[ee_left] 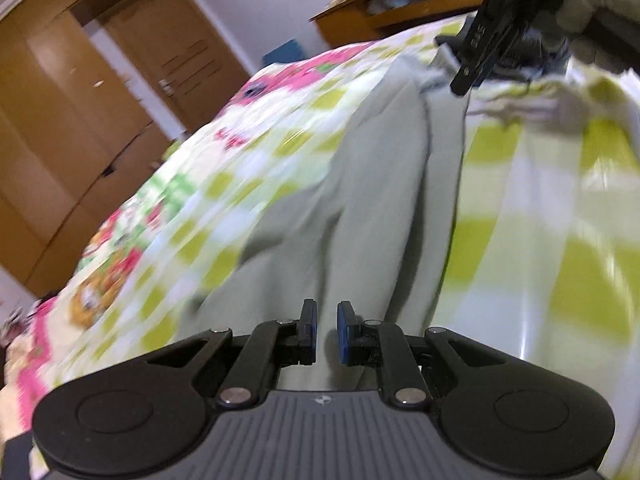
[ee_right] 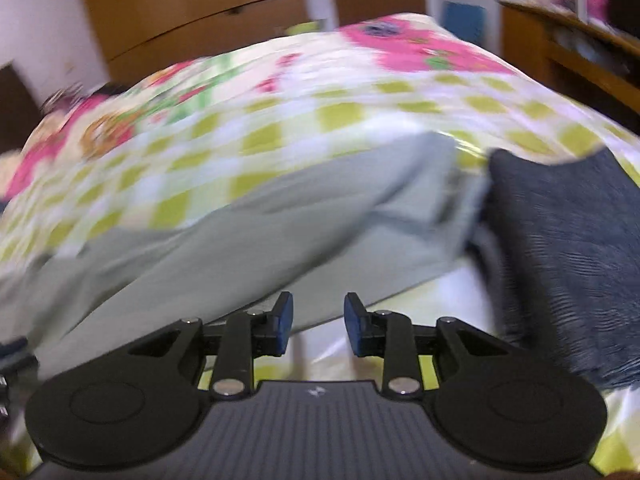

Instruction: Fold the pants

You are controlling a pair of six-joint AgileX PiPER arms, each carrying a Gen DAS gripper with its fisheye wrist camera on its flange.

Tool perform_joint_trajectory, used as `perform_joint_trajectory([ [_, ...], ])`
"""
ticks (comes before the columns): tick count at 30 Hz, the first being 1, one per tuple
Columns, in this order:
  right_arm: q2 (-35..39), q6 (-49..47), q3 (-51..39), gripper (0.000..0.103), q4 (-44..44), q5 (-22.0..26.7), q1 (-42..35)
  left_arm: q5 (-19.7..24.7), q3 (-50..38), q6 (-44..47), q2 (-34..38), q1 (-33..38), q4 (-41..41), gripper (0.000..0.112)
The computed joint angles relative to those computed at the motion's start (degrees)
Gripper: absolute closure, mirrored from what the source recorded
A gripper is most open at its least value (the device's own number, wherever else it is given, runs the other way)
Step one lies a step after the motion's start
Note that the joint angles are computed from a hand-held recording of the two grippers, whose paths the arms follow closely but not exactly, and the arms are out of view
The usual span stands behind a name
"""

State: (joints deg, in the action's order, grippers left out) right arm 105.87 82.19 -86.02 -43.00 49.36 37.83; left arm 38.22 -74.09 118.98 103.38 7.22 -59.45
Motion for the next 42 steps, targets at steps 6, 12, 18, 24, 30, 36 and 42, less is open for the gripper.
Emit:
perform_joint_trajectory([
  [6,-3.4,3.1,6.9,0.103,-1.8,4.1,-4.7,-4.3,-3.1,-8.4,2.3,-9.7,3.7,0.082],
  [12,-2.8,2.4,8.4,0.103,-4.2,2.4,-8.3,-6.9,-3.3,-11.2,2.7,-13.9,5.8,0.082],
  [18,-7.1,8.9,9.4,0.091,-4.6,-0.8,-9.1,-7.5,-5.1,-15.6,4.2,-15.5,8.5,0.081],
  [24,-5.6,14.7,8.6,0.071,0.0,-19.9,-13.6,-7.5,-4.8,-16.0,4.7,-16.1,7.9,0.074],
  [30,1.4,10.9,1.5,0.068,8.7,-25.0,-19.4,-7.1,-3.9,-12.6,4.4,-15.4,4.9,0.069],
  [36,7.8,6.0,-8.8,0.059,14.8,-15.8,-20.9,-6.5,-6.1,-15.4,6.1,-14.4,5.6,0.067],
  [42,4.3,20.9,-0.8,0.100,6.2,-25.8,-21.9,-6.5,-6.0,-14.6,6.4,-13.4,4.4,0.067],
])
